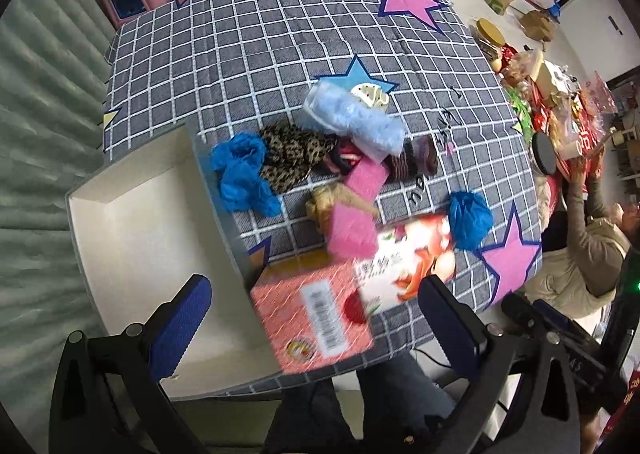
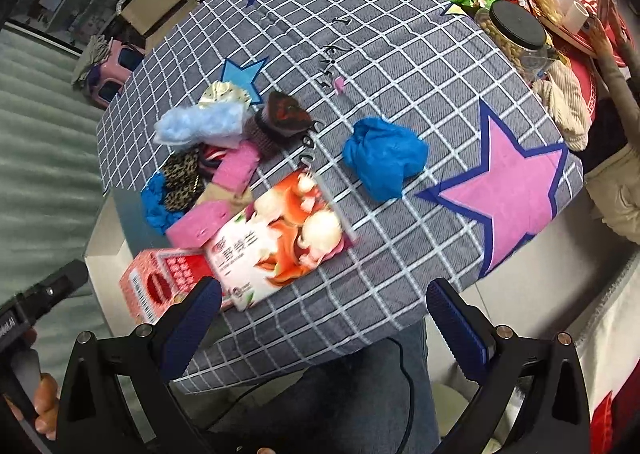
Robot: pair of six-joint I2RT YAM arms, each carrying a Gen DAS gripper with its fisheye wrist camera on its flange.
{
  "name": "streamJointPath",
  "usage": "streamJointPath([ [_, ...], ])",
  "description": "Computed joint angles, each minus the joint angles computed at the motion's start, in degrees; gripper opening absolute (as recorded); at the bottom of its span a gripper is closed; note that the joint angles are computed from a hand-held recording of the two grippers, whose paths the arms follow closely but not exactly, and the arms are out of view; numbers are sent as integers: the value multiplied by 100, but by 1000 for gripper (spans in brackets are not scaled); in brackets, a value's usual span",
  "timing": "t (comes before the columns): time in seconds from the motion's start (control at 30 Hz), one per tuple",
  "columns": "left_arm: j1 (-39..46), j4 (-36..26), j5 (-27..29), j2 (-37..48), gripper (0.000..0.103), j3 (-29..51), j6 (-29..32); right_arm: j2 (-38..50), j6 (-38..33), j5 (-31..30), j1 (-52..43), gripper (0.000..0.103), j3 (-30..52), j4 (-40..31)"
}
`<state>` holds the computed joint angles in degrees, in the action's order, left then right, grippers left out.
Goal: Organize soft objects
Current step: 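Reach both tools toward the soft items beside the white box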
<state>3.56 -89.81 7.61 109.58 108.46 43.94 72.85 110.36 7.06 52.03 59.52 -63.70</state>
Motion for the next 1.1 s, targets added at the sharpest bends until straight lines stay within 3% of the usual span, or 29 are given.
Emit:
streamJointPath([
  [0.13, -569, 248, -222, 136, 103, 19, -716, -306, -528, -140, -413, 103, -345, 40],
  [0.37, -1455, 1221, -467, 533, 103, -255, -1845, -723, -1569, -512, -1336, 103, -1256, 397],
  [0.7, -2194, 2505, -1301, 1462, 103, -464, -3035, -390, -3262, -1053, -2771, 103, -2273, 1514],
  [0.87, -2366, 2362, -1603, 2099, 102, -64, -3352, 24, -3980, -1113, -3249, 103, -2553, 2164],
  [0.97, -2442, 2167, -1524, 2417, 92, 149, -3428, 326, -4262, -1287, -3466, 103, -2723, 2638],
  [1.0, -2461, 2150, -1462, 2465, 84, 161, -3427, 482, -4342, -1336, -3500, 103, -2757, 2797],
  [1.1, -2496, 1951, -1063, 2607, 45, 276, -3332, 1028, -4565, -1518, -3540, 103, -2765, 3142],
])
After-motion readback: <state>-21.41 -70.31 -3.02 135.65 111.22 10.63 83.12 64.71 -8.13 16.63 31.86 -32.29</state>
